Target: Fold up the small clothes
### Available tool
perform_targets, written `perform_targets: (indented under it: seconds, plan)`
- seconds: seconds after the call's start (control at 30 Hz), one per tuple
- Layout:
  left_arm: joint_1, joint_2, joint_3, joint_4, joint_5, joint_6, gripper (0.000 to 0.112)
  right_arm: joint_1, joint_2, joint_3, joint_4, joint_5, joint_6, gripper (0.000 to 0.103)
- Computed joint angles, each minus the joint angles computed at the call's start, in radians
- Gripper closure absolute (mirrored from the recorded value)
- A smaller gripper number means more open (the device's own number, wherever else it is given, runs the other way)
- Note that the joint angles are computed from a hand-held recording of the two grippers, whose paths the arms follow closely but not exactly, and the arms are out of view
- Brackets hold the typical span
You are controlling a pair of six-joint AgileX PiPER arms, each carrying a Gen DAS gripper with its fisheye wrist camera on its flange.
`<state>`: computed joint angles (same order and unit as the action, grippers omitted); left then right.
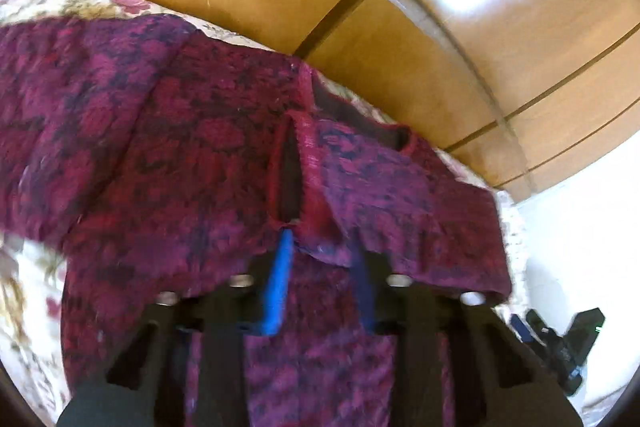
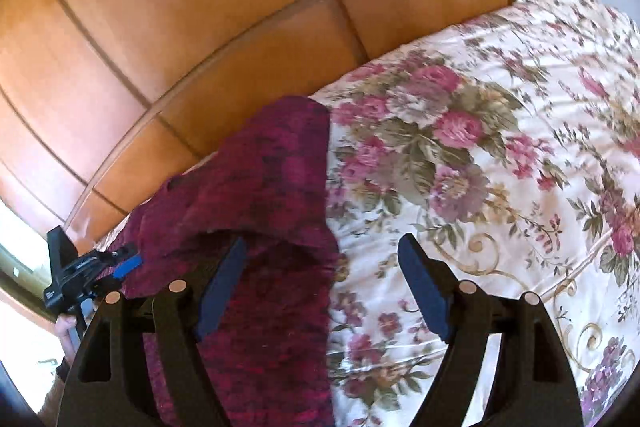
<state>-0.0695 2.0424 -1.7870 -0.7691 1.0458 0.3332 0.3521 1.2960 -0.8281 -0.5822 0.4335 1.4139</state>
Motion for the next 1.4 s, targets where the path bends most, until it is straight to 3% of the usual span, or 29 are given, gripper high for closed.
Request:
perform_targets:
  seconds: [0.17,0.33,0.47,0.6,0.7,0.73,0.8,0.9,1.0,1.07,1.17,1.3,1.4]
  plan:
    - [0.032,-0.116,0.086,-0.029,-0.075,0.074,0.103,-0.032,0.096,-0.078,0.046,-0.088,-0.069,0.034]
    - [0.09,-0.216,0.2,0.026,-0.139,0.124,0.103,0.001,0.3,-0.278,0.148,-0.09,-0.235,0.037]
    - [0.093,-0.19,0.233,0.105,-0.181,0.094,0.103,0.066,0.529,-0.51,0.065,0.117,-0.231,0.037]
    - [0.066,-0.182,0.298,0.199,-0.247,0.072,0.101,0.137,0.615,-0.565,-0.128,0.228,-0.1,0.033]
    - [0.061,-0.219,0.354,0.18,-0.295,0.099,0.096,0.154,0.619,-0.586,-0.132,0.268,-0.103,0.03]
    - [0.077,-0.234,0.369,0.149,-0.289,0.123,0.092,0.158,0.614,-0.589,-0.129,0.279,-0.106,0.029]
    - [0.135,-0.273,0.417,0.064,-0.277,0.174,0.069,0.194,0.584,-0.581,-0.172,0.315,-0.058,0.025]
    - [0.249,-0.318,0.473,-0.011,-0.253,0.237,0.054,0.257,0.544,-0.552,-0.242,0.333,0.012,0.017]
    - [0.366,-0.315,0.481,-0.043,-0.212,0.225,0.054,0.318,0.534,-0.528,-0.216,0.31,0.011,0.017]
    - [0.486,-0.274,0.454,-0.104,-0.144,0.232,0.054,0.38,0.574,-0.566,-0.22,0.353,-0.021,0.016]
    - [0.629,-0.216,0.406,-0.137,-0.107,0.201,0.054,0.438,0.645,-0.62,-0.225,0.399,-0.063,0.016]
    - [0.76,-0.083,0.237,-0.128,-0.049,0.083,0.067,0.479,0.728,-0.678,-0.233,0.459,-0.095,0.012]
    - [0.805,0.037,0.062,-0.101,-0.015,-0.041,0.067,0.473,0.743,-0.69,-0.205,0.468,-0.099,0.002]
